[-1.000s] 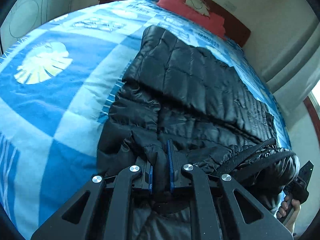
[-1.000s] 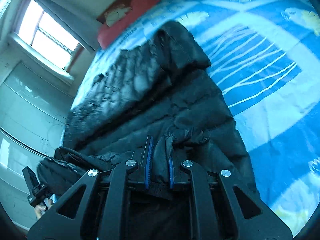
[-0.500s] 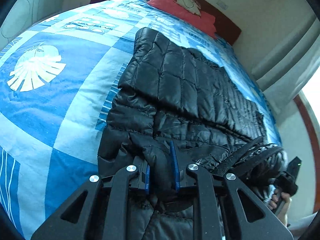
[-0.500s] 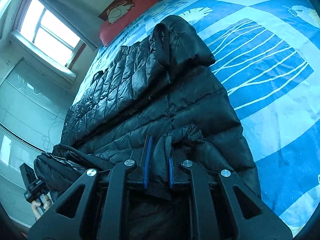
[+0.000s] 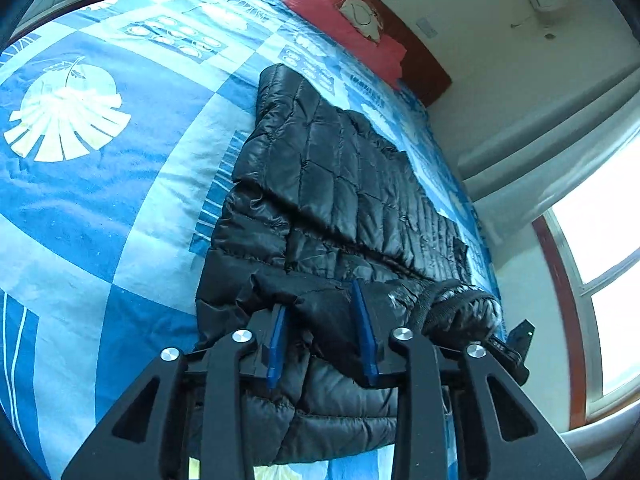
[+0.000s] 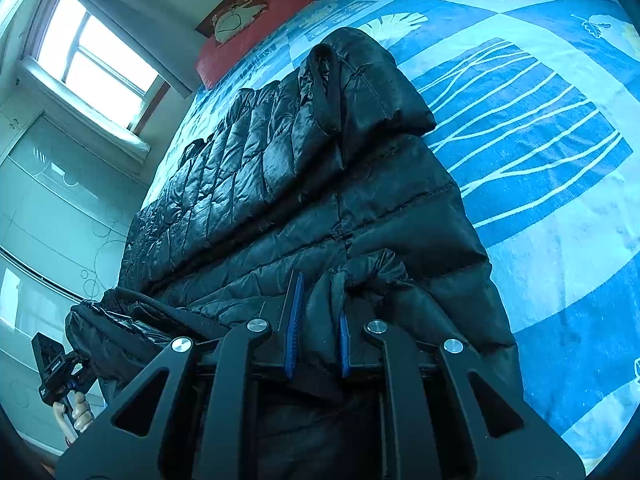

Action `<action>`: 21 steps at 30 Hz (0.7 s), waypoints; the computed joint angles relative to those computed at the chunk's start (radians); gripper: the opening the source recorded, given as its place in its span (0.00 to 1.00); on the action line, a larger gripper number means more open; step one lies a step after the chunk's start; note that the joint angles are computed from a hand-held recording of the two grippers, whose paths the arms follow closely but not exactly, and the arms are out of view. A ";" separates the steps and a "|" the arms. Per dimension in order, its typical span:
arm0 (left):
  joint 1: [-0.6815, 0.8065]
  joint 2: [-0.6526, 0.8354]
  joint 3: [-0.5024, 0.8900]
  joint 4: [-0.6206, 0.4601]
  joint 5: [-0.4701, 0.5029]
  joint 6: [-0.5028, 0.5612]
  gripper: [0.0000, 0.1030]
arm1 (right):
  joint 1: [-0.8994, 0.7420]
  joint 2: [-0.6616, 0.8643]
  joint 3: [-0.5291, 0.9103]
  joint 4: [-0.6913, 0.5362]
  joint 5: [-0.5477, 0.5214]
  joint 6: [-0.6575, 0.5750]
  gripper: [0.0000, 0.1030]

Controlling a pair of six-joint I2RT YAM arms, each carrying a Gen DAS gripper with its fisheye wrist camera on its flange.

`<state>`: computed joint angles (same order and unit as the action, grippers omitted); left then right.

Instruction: Fold large clothes

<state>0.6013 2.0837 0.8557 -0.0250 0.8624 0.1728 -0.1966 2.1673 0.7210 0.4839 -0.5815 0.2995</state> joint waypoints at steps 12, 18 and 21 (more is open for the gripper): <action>0.026 -0.077 -0.117 0.220 -0.158 -0.061 0.69 | -0.016 -0.081 -0.012 -0.062 -0.018 -0.001 0.26; -0.039 -0.068 -0.152 0.276 -0.228 -0.001 0.69 | -0.094 -0.236 -0.084 -0.116 -0.110 -0.071 0.68; -0.058 -0.054 -0.144 0.282 -0.236 0.011 0.69 | -0.146 -0.331 -0.119 -0.151 -0.154 -0.139 0.77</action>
<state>0.5431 2.0292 0.7120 0.2571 0.6263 0.1842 -0.3430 1.8366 0.6017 0.3331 -0.7352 0.1609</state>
